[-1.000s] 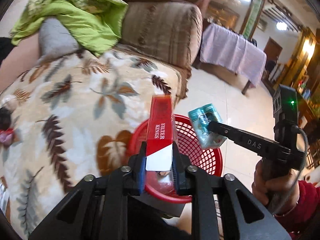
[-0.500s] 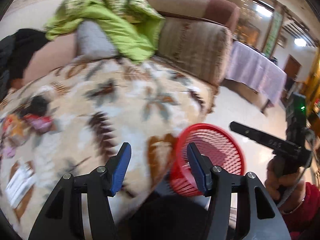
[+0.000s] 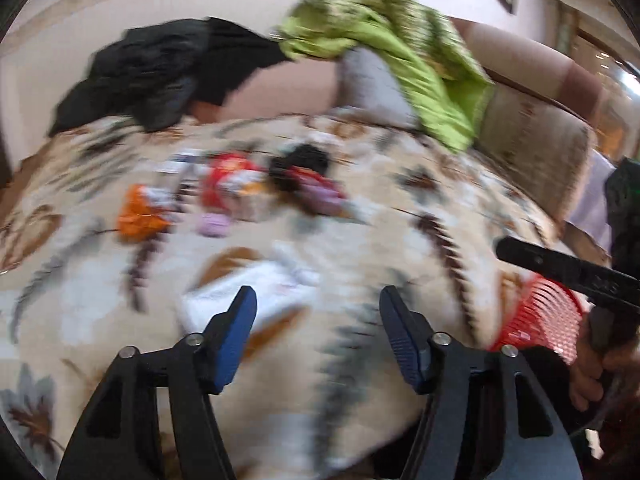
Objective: Collect trash
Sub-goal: 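Grasp the white medicine box with the left tool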
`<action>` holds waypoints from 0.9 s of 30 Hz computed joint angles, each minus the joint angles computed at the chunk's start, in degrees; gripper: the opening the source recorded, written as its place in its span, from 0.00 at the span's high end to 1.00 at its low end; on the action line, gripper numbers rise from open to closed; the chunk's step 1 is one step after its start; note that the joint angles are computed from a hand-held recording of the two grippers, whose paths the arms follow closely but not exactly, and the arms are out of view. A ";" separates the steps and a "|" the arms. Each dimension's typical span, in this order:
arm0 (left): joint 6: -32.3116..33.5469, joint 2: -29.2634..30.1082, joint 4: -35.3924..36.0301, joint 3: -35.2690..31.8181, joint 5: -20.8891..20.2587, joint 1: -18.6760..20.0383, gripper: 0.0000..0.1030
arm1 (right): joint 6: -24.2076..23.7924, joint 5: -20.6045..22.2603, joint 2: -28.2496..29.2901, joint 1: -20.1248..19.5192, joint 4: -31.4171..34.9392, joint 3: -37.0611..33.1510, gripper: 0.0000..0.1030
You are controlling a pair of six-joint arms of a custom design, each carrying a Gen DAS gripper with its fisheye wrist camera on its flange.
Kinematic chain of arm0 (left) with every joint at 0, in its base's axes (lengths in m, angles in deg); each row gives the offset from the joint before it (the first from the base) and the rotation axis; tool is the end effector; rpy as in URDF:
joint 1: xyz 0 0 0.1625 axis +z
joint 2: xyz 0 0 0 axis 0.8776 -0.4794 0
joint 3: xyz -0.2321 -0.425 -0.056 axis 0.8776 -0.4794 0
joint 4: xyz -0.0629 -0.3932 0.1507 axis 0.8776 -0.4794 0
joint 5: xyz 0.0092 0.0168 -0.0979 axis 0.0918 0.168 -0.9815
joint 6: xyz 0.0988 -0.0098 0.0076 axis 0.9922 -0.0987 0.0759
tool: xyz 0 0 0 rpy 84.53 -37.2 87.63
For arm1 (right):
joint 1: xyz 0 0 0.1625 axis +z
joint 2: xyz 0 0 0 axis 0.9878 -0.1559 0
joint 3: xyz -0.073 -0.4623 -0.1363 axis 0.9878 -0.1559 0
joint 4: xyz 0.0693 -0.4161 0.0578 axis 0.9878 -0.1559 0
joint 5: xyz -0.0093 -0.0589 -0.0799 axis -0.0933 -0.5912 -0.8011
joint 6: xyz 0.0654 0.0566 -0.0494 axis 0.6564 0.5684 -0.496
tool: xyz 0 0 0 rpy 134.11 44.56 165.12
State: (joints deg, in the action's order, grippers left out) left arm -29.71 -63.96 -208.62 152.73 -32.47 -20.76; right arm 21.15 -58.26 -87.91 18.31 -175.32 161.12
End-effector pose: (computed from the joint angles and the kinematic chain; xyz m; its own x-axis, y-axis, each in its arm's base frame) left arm -0.2889 -0.4968 0.1552 -0.7070 0.4825 -0.5170 0.6881 0.6380 -0.3457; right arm 0.1656 -0.4372 0.2741 -0.9168 0.0411 0.3973 -0.2711 0.6665 -0.6945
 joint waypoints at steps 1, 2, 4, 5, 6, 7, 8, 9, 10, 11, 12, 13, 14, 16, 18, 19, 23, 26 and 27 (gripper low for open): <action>0.21 -0.11 -0.14 -0.44 0.68 1.14 0.38 | 0.22 -0.27 1.08 0.08 0.55 -0.80 0.43; 0.18 -0.18 0.30 -1.11 0.90 2.28 0.38 | 0.63 -0.18 1.63 0.02 0.87 -1.13 0.43; -0.51 0.36 1.66 -3.28 0.22 4.82 0.38 | 1.30 0.39 2.37 -0.07 1.23 -1.60 0.43; -0.86 0.84 2.71 -4.68 -0.94 6.23 0.38 | 1.46 0.84 2.50 -0.16 1.40 -1.64 0.43; -1.43 1.28 3.70 -5.74 -1.38 7.10 0.38 | 1.72 1.17 2.56 -0.29 1.95 -1.76 0.43; -2.00 2.01 4.59 -7.03 -2.11 8.12 0.38 | 2.22 1.05 2.47 -0.45 3.03 -1.98 0.43; -2.16 2.68 5.13 -7.92 -3.23 8.86 0.38 | 2.52 0.59 2.53 -0.42 3.32 -2.06 0.42; -2.42 3.34 5.97 -8.85 -4.21 9.54 0.38 | 2.62 0.17 2.54 -0.40 3.31 -2.04 0.43; -2.79 4.05 6.86 -9.61 -4.34 9.96 0.38 | 2.71 0.10 2.39 -0.41 3.52 -2.12 0.42; -2.75 4.64 7.62 -10.31 -4.70 10.34 0.38 | 2.71 0.33 2.21 -0.62 3.56 -1.99 0.42; -2.72 5.02 8.44 -10.82 -5.37 10.58 0.38 | 2.79 0.37 1.83 -0.73 3.77 -1.84 0.42; -2.72 5.25 9.94 -11.31 -6.27 10.87 0.38 | 3.00 0.09 1.63 -0.92 3.68 -1.71 0.42; -2.97 5.35 11.30 -11.52 -6.54 10.88 0.38 | 3.24 0.03 1.32 -1.04 3.78 -1.57 0.42; -2.63 5.07 12.43 -11.04 -7.69 10.61 0.38 | 3.90 0.61 0.73 -1.53 4.05 -1.34 0.42; -2.33 4.12 13.81 -10.04 -10.75 10.50 0.38 | 4.24 1.46 0.39 -1.93 3.85 -1.05 0.42; -2.21 3.47 14.92 -9.30 -12.55 10.30 0.38 | 4.26 1.69 0.37 -1.95 3.82 -1.01 0.42; 1.05 3.09 14.85 -6.55 -10.46 7.52 0.38 | 3.62 1.47 0.83 -1.52 3.41 -1.13 0.42; -0.39 5.01 15.78 -7.11 -6.25 6.85 0.38 | 3.54 1.02 1.43 -1.07 3.76 -1.52 0.42; -0.24 5.79 14.79 -7.04 -4.58 6.42 0.40 | 3.23 0.62 1.69 -0.80 3.81 -1.69 0.42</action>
